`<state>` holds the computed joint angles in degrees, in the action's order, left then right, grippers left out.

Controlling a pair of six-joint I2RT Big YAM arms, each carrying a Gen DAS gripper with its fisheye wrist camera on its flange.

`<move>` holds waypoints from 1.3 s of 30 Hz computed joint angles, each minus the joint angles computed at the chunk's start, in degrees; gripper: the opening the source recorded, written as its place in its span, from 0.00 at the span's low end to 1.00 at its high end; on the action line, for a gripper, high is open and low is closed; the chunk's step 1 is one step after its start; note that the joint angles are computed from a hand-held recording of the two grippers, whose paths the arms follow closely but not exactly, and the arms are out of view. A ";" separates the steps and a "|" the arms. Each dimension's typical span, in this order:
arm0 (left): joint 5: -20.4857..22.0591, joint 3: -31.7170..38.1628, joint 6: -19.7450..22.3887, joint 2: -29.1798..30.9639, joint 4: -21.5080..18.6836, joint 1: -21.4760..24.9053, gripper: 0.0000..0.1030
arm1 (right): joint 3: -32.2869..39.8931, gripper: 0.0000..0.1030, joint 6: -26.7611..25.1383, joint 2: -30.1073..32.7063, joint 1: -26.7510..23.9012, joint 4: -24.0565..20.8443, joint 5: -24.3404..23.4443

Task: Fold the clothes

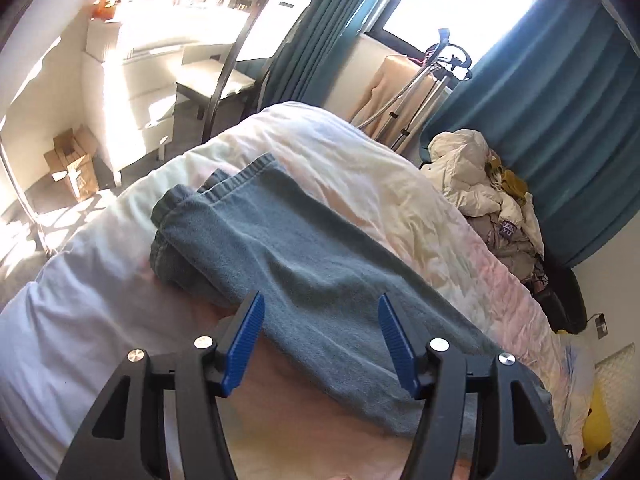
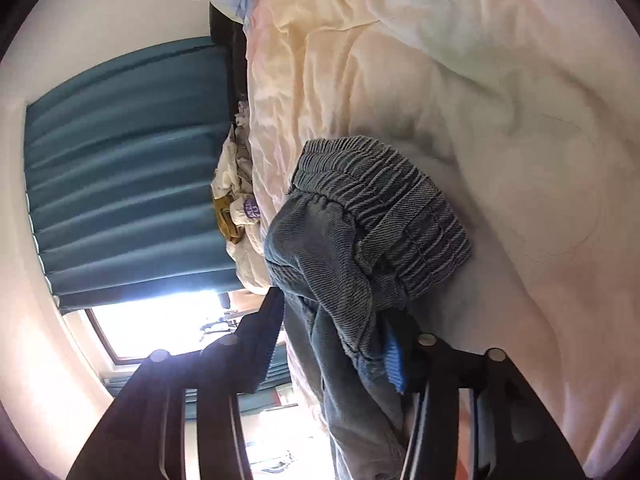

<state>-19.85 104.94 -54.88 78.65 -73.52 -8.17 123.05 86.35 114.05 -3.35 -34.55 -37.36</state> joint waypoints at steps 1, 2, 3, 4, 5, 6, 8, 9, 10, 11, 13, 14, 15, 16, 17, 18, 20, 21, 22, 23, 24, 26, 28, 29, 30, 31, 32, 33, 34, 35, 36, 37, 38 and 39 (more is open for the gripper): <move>-1.57 2.65 0.87 1.49 -1.26 -1.49 0.59 | 0.37 0.60 -0.25 0.15 0.04 0.52 -0.03; -2.36 5.26 1.99 3.08 -2.10 -2.76 0.59 | 1.36 0.63 -1.07 0.46 0.04 -0.37 0.01; -2.21 7.69 3.09 4.67 -2.51 -3.84 0.59 | 2.47 0.67 -1.71 0.85 0.11 -1.31 0.23; -1.62 10.00 3.82 6.34 -3.00 -4.89 0.59 | 3.42 0.69 -2.42 1.12 0.19 -2.22 0.31; -0.97 12.38 4.29 8.30 -3.48 -5.99 0.59 | 4.33 0.70 -3.50 1.30 0.21 -3.72 0.21; -0.26 14.74 4.71 10.43 -3.62 -7.08 0.59 | 5.15 0.71 -4.67 1.36 0.20 -5.60 0.09; 0.81 19.70 5.68 15.29 -3.73 -9.29 0.59 | 4.93 0.73 -5.14 0.67 0.15 -7.33 0.48; 1.15 22.28 6.48 17.79 -4.10 -10.31 0.59 | 4.12 0.74 -5.41 -0.05 0.10 -8.89 0.92; 1.12 25.18 7.28 20.45 -4.95 -11.24 0.59 | 3.21 0.74 -5.28 -0.56 -0.01 -9.79 0.91; 1.11 28.28 8.06 23.19 -5.84 -12.12 0.59 | 2.31 0.74 -5.09 -1.05 -0.12 -10.63 0.89; 1.68 33.54 9.02 28.02 -7.04 -13.55 0.59 | -0.14 0.74 -2.11 -1.64 -0.30 -7.31 0.24; 1.76 36.06 9.40 30.24 -7.78 -14.09 0.59 | -1.18 0.74 -0.51 -1.74 -0.36 -5.23 0.04; 1.86 38.94 9.80 32.64 -8.70 -14.60 0.59 | -2.48 0.74 1.53 -1.98 -0.40 -3.02 0.14; 1.80 42.09 10.26 35.12 -9.86 -15.09 0.59 | -4.13 0.74 4.25 -2.32 -0.40 -0.36 0.62; 1.34 44.72 10.80 37.22 -11.00 -15.53 0.59 | -5.52 0.74 6.89 -2.55 -0.42 2.05 1.11; 0.86 47.00 11.23 39.10 -11.98 -15.90 0.59 | -6.40 0.74 8.69 -2.62 -0.44 3.68 1.67; 0.75 49.32 12.14 41.60 -12.35 -16.39 0.59 | -7.51 0.74 11.37 -2.45 -0.50 6.89 2.83; 1.08 49.19 12.66 42.13 -11.79 -16.50 0.59 | -7.12 0.77 12.07 -1.86 -0.48 7.72 2.83; 1.21 48.92 13.18 42.55 -11.33 -16.58 0.59 | -6.69 0.78 12.73 -1.25 -0.46 8.49 2.83; 0.72 48.92 13.80 43.06 -11.28 -16.71 0.59 | -5.34 0.78 12.62 -0.20 -0.42 8.10 2.57; -0.32 50.23 14.48 44.23 -12.27 -16.89 0.59 | -4.01 0.79 12.62 0.77 -0.36 7.51 2.23; -1.85 53.09 15.54 46.66 -14.85 -17.19 0.59 | -1.12 0.79 11.67 2.71 -0.35 5.19 1.48; -2.00 52.03 15.78 46.96 -14.64 -17.31 0.59 | 2.12 0.79 9.71 4.49 -0.28 1.54 1.28; -1.99 52.04 15.96 47.35 -14.85 -17.37 0.59 | 4.51 0.79 7.95 5.62 -0.18 -1.13 1.10; -2.00 52.40 16.22 47.89 -15.22 -17.45 0.59 | 5.81 0.79 6.71 6.00 -0.11 -3.05 1.17; -2.04 53.05 16.65 48.54 -15.70 -17.58 0.59 | 7.16 0.79 5.47 6.40 -0.03 -5.00 1.25; -2.06 53.90 17.11 49.27 -16.26 -17.71 0.59 | 8.49 0.79 4.29 6.80 0.05 -6.88 1.36; -2.06 55.33 17.57 50.26 -17.12 -17.85 0.59 | 7.89 0.79 4.73 6.33 0.13 -6.32 1.62; -2.15 57.79 17.87 51.73 -18.54 -17.98 0.59 | 6.83 0.79 5.12 5.71 0.15 -5.19 1.83; -2.18 60.69 18.12 53.41 -20.13 -18.08 0.59 | 6.11 0.79 5.08 5.29 0.17 -4.31 1.98; -2.10 62.06 18.25 54.27 -20.78 -18.11 0.59 | 6.66 0.80 4.58 5.67 0.21 -4.16 1.59; -2.05 62.25 18.35 54.50 -20.72 -18.14 0.59 | 7.29 0.82 4.06 6.09 0.24 -4.06 1.21; -2.13 62.43 18.52 54.74 -20.69 -18.19 0.59 | 8.91 0.83 2.93 6.94 0.29 -4.51 1.03; -2.52 62.84 18.82 55.09 -20.85 -18.29 0.59 | 10.80 0.83 1.00 7.60 0.47 -5.01 1.60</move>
<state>-22.37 167.77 -36.06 133.73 -94.37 -26.46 133.85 87.35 121.65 -2.88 -39.56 -35.77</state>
